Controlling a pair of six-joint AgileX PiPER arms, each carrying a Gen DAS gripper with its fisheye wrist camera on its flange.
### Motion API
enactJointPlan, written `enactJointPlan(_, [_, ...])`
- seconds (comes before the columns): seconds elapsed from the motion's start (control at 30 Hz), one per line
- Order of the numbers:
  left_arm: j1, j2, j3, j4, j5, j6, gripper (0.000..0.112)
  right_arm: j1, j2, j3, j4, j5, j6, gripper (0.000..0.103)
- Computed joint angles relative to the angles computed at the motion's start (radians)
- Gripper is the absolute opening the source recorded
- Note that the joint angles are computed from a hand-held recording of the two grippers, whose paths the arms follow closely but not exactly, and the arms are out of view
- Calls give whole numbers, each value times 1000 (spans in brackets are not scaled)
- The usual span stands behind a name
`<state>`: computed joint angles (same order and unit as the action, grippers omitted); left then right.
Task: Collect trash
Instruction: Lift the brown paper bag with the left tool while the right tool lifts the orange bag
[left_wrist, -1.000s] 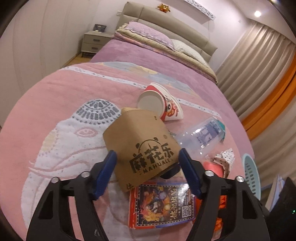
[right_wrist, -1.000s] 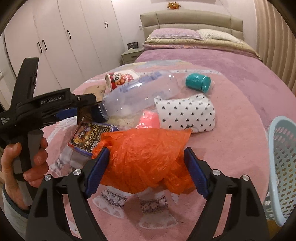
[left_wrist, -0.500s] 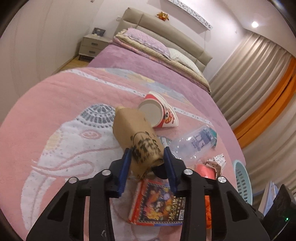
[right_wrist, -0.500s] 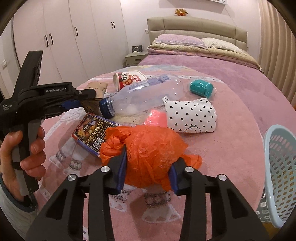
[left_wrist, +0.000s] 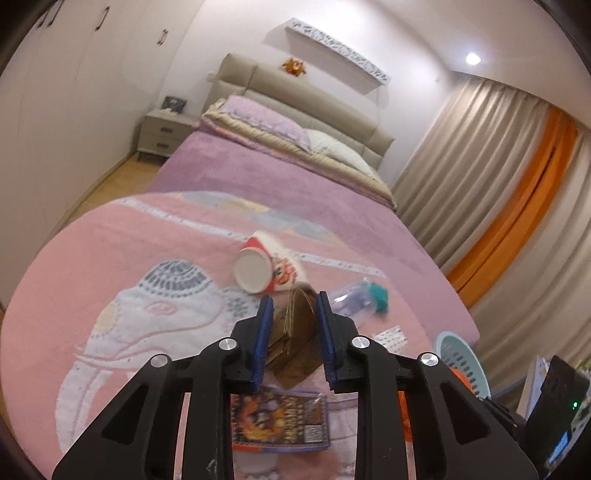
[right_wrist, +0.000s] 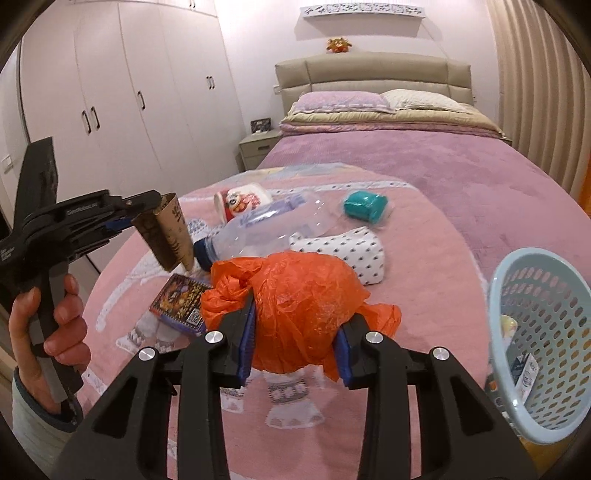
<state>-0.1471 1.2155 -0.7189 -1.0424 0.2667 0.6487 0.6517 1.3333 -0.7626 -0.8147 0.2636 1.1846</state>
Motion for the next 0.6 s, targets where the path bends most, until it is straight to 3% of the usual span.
enactJointPlan(0.13, [-25, 13, -19, 200, -1, -180, 6, -22, -17, 12, 59, 3, -63, 32])
enactJointPlan(0.2, [-30, 8, -12, 292, -14, -260, 14, -30, -20, 17, 92, 2, -100, 32])
enactJointPlan(0.27, [-9, 2, 1, 265, 7, -222, 20, -41, -18, 22, 130, -8, -138, 32])
enactJointPlan(0.37, [28, -13, 29, 159, 50, -100, 48, -56, -8, 21, 226, -24, -226, 32])
enactJointPlan(0.5, [36, -48, 68, 75, 62, 16, 59, -54, -8, 26, 240, -34, -241, 32])
enactJointPlan(0.6, [-1, -47, 75, 87, 47, 16, 69, -44, -9, 27, 218, -33, -218, 32])
